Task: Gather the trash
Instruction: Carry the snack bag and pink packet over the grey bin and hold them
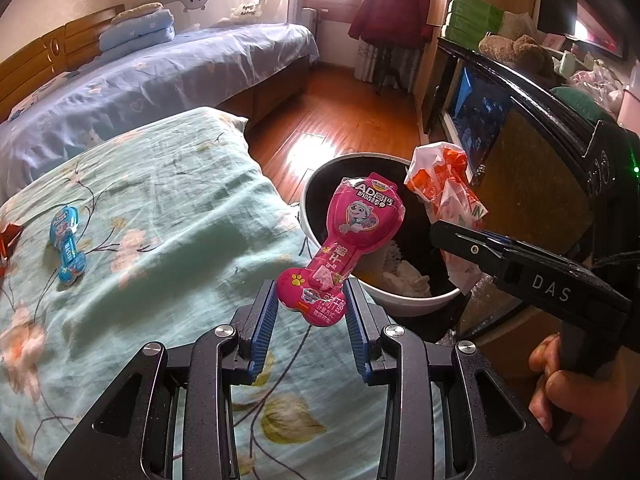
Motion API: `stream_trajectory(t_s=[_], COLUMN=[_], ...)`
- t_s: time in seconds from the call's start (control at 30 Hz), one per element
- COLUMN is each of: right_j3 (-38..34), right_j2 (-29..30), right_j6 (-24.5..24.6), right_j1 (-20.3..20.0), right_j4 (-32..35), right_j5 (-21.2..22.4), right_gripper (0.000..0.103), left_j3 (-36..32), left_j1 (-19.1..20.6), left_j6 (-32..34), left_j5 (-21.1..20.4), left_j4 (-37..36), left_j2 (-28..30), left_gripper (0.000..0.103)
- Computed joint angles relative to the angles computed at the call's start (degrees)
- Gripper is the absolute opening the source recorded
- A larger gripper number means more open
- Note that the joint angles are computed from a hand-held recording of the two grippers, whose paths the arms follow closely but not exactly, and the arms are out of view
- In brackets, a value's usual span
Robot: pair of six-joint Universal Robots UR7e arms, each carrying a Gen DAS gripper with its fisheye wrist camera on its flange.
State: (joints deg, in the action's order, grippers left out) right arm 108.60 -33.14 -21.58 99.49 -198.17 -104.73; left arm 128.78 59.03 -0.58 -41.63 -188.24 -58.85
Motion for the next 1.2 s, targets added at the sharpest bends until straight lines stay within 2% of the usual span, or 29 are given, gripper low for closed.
stream_trajectory(t_s=[1.2], right_j3=[-3.22], right_j2=[0.58], right_j6=[-1.2], right_j1=[-1.6], right_j4=[2.09], right_j5=[-2.14], right_gripper=[0.039], left_j3=[-4.59], left_j1=[1.23], left_j6=[0.37], left_j5=[-1.39], left_j4=[2.04], left_j2=[3.3], left_gripper=[0.033])
